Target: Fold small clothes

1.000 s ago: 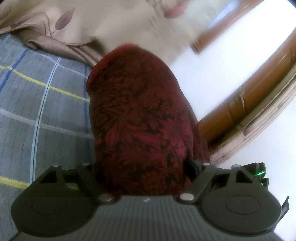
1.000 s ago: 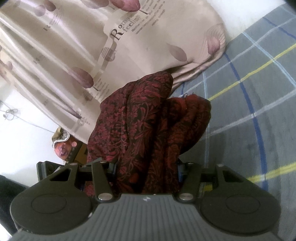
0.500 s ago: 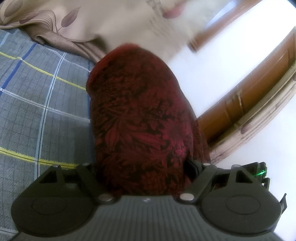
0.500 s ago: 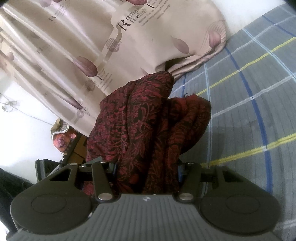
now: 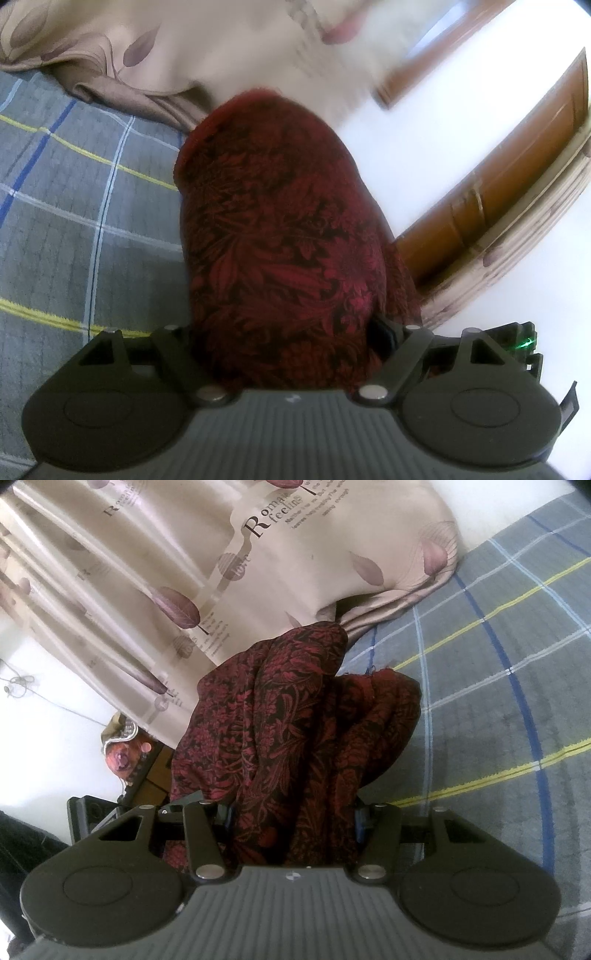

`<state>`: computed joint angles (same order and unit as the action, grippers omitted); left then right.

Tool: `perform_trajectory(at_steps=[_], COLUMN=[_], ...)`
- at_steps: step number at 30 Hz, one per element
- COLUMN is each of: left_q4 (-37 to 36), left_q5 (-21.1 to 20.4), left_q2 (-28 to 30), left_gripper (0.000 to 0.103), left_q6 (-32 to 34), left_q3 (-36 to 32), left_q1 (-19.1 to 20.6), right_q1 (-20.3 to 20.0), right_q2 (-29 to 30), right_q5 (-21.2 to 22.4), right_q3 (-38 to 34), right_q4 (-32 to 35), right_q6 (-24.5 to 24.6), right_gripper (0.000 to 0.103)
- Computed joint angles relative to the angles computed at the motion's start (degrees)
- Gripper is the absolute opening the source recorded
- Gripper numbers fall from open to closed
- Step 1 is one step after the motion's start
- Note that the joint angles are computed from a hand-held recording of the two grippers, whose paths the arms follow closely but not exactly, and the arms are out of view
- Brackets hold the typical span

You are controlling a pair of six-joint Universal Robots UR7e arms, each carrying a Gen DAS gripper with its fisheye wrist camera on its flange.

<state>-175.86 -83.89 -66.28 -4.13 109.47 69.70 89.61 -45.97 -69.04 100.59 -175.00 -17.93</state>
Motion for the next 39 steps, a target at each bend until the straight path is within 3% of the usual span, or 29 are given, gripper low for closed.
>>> perform_trajectory(at_steps=[17, 26, 31, 33, 36, 39], left_q4=[-3.12, -10.93, -17.33, -19.43, -21.66, -27.23], left_q5=[1.98, 6.41, 10.27, 10.49, 12.35, 17.22], left_q2=[3.35, 5.13, 6.18, 6.18, 5.44, 4.24], left_gripper=[0.083, 0.090, 0.095, 0.095, 0.095, 0.095], left_q6=[3.76, 4.81, 7.72, 8.16, 6.70, 7.64], left_q3=[-0.98, 2.05, 4.25, 4.97, 6.30, 9.15], left_q1=[1.63, 1.34, -0.02, -0.15, -0.95, -3.42], right_q1=[-1.33, -0.89, 0.56, 0.73, 0.20, -0.55], right_q2=[4.39, 6.48, 7.39, 8.21, 8.31, 7.90], right_q5=[0.28, -5.43, -11.30, -12.79, -12.22, -9.71], right_q3=[-2.14, -4.21, -3.30, -2.62, -2.50, -0.25], right_q4=[-3.56, -2.77, -7.34, -11.06, -12.14, -17.62], right_q6=[1.58, -1.39, -7.50, -9.06, -8.13, -9.10], right_gripper=[0.056, 0.056, 0.068, 0.081, 0.088, 0.091])
